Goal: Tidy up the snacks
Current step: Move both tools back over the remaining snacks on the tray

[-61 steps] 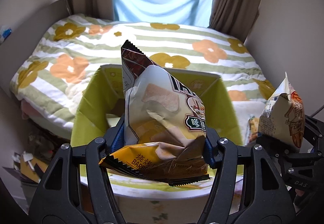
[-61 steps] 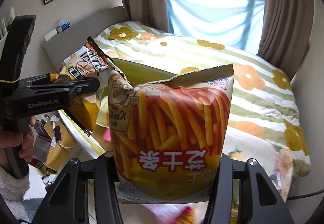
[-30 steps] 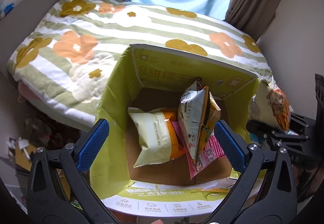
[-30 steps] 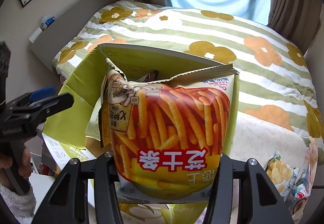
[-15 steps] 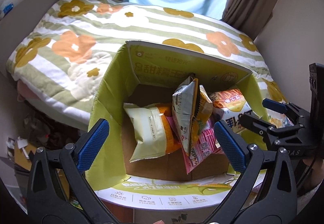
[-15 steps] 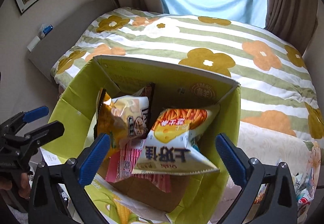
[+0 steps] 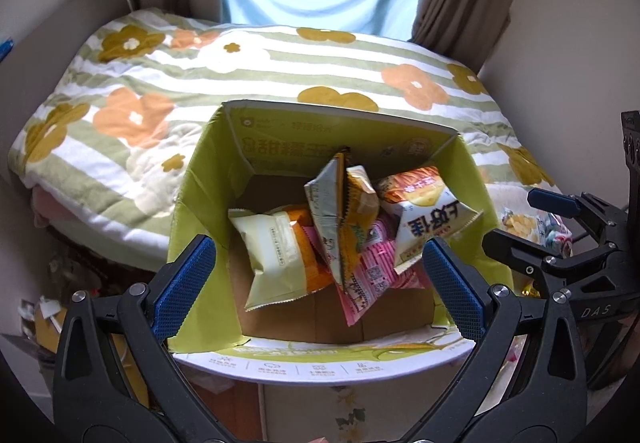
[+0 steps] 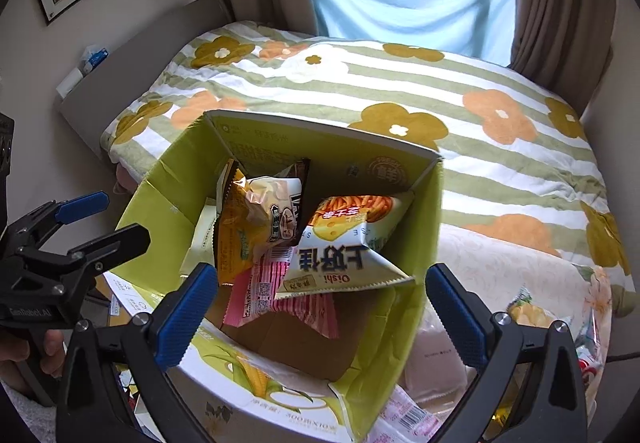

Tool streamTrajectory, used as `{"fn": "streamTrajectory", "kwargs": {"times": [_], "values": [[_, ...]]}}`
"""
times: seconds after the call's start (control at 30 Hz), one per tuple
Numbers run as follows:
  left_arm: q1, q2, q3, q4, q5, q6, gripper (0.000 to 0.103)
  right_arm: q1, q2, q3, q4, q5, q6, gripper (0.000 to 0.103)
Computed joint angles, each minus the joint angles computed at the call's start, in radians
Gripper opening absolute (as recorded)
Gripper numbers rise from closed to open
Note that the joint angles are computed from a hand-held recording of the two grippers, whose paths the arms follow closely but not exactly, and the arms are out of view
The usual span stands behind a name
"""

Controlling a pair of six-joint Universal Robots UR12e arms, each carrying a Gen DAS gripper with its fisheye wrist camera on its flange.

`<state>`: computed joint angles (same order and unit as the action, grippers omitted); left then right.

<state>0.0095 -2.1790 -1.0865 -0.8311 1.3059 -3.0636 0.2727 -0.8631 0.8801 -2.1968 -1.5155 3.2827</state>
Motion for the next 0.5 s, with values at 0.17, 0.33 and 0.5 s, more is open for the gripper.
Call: {"fn": "streamTrajectory", "kwargs": {"times": [0.17,0.33,0.5], "values": [[-0.013,0.023,-0.028,0.021,-0.021,0.026,0.103,-0.003,-0.050,0.066,-0.021,-0.044,0.014,0.103],[-0.036,0.043,-0.053,0.047,-0.035,0.032,0.103,-0.004,-0.110,0.149,-0.070,-0.140,0.008,0.103],[-0.073,0.058,-0.071,0.077,-0.020,-0.005,0.103,-0.029,-0.180,0.252,-0.146,-0.164,-0.003,0.103]]}}
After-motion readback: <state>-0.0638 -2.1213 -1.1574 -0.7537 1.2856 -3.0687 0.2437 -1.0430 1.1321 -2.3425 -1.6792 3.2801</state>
